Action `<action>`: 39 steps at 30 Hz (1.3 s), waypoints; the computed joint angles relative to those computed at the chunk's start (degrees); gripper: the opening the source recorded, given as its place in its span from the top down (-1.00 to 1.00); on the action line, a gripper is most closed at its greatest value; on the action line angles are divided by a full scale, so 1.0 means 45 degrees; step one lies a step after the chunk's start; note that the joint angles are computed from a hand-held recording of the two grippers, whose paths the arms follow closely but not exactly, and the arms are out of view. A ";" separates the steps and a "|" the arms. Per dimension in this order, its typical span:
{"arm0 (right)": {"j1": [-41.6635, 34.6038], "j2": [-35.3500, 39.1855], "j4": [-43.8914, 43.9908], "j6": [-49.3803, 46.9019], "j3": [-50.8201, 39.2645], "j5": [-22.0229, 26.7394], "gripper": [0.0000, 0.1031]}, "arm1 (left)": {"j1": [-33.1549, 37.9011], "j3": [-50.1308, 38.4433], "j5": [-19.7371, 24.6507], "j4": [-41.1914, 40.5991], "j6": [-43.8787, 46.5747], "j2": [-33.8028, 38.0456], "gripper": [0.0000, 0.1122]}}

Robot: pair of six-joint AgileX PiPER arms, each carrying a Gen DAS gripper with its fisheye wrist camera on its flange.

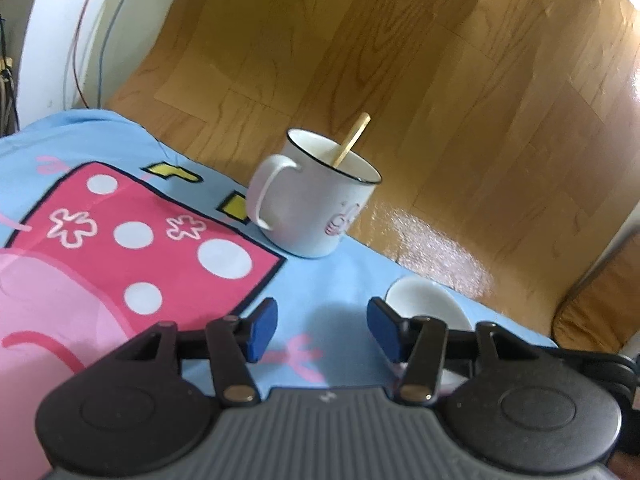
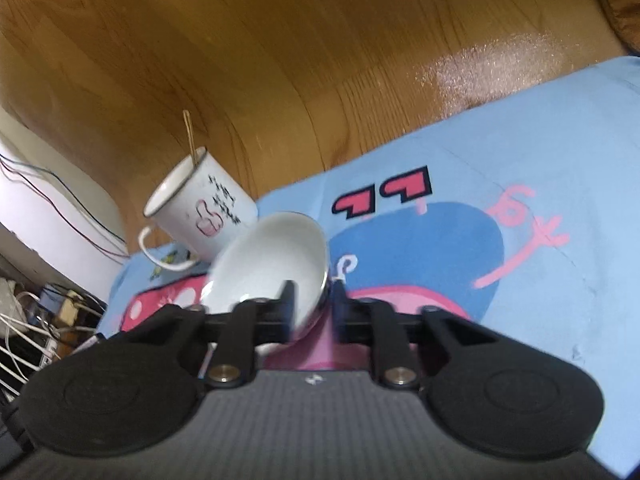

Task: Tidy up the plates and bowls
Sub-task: 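Grasp the rim of the white floral bowl with the right tool, then carry the bowl with the right tool and nest it in the other bowl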

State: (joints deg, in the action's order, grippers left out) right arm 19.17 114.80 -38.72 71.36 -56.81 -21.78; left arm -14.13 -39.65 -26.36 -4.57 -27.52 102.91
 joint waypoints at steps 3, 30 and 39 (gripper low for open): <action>-0.0085 -0.0440 -0.0605 0.0204 0.0459 -0.0178 0.86 | 0.0131 -0.0137 0.0191 0.2191 -0.1375 -0.0003 0.14; -0.3282 -0.8993 0.5903 -0.9088 1.1776 -0.4477 0.80 | -0.8158 -0.0834 0.2176 -0.6416 0.8279 -0.1478 0.71; -0.7638 -0.7127 0.4086 -0.9616 1.1970 -0.6992 0.74 | -0.9410 -0.5636 0.3253 -1.6418 1.8855 0.1386 0.69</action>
State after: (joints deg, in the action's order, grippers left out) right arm -15.20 82.73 -20.33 28.09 -2.94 -53.25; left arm -56.47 -65.01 -11.72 -78.46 57.33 109.14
